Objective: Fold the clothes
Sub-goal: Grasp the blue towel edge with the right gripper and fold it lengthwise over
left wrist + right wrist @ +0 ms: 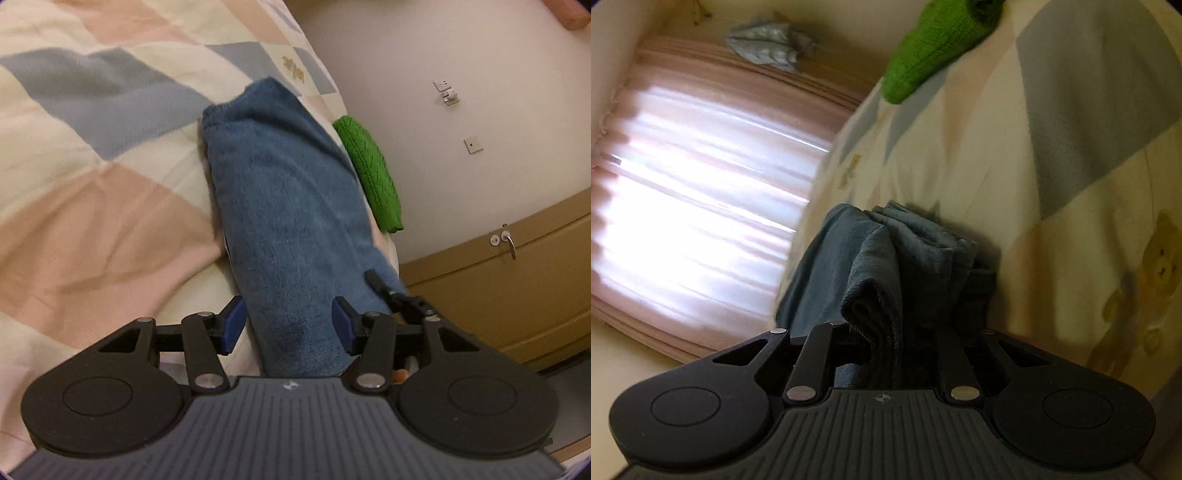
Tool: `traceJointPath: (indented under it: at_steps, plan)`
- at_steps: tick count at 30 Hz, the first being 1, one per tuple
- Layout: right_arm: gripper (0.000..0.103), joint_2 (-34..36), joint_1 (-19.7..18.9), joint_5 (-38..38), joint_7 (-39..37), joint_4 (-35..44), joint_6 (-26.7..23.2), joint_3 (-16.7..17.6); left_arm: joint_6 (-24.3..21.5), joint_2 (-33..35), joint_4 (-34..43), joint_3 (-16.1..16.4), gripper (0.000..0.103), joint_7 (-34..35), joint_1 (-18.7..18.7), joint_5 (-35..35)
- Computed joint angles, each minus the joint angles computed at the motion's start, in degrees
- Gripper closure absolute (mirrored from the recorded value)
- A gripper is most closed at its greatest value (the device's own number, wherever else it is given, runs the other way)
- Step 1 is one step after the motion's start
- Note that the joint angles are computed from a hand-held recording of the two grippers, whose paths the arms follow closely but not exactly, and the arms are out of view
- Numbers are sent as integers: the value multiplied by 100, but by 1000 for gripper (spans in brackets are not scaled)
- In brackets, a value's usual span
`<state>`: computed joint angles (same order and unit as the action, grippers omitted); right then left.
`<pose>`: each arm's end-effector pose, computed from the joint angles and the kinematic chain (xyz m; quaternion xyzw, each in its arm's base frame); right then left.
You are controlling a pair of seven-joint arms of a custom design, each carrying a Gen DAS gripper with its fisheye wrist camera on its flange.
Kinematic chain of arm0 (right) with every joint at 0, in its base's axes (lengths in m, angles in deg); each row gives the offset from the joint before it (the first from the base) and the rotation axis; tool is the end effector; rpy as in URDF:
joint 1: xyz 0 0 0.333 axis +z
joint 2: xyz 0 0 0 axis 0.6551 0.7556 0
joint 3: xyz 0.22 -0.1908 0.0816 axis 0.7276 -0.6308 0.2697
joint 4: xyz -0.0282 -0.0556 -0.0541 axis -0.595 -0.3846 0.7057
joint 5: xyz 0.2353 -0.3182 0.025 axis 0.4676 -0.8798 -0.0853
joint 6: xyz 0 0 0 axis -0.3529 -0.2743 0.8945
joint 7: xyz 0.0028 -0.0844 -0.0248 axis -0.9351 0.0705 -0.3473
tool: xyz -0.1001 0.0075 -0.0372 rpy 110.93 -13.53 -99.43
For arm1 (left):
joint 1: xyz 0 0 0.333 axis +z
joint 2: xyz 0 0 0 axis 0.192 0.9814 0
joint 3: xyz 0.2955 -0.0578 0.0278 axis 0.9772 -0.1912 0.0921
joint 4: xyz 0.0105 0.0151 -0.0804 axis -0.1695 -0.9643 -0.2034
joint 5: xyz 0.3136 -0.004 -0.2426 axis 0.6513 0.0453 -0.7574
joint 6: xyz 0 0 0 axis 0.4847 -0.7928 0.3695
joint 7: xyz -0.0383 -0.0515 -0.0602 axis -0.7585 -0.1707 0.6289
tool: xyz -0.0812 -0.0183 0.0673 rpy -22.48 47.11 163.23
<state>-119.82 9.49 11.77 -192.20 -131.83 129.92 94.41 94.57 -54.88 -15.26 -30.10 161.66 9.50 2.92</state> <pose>0.3787 0.1370 0.4674 -0.1029 0.8210 -0.1323 0.5458 0.6747 -0.2470 0.5116 0.4501 -0.7524 0.3864 0.2864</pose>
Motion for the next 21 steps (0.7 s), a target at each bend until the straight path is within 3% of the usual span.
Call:
traceJointPath:
  at_steps: [2, 5, 10, 12, 16, 18, 20, 21]
  plan:
    - [88, -78, -72, -205, -219, 187, -169, -7, 94, 19, 2, 9, 57, -27, -20, 3]
    - [88, -132, -372, -300, -383, 326, 248, 114, 201, 101, 136, 18, 57, -84, -34, 35]
    - [88, 157, 94, -37, -535, 84, 145, -258, 249, 92, 201, 5, 57, -110, -63, 175]
    - [88, 7, -36, 319, -318, -171, 613, 11, 228, 84, 216, -9, 55, -11, -40, 194]
    - [89, -445, -37, 277, -693, -80, 123, -12, 157, 109, 277, -36, 55, 37, -54, 209]
    - [89, -363, -23, 231, -650, -144, 132, -81, 120, 127, 295, -48, 55, 101, -67, 227]
    - [93, -68, 241, 224, -598, -292, 125, -280, 117, 103, 267, -47, 55, 152, -104, 277]
    - [93, -76, 190, 356, -425, -422, 329, -139, 100, 120, 295, -55, 55, 204, -112, 284]
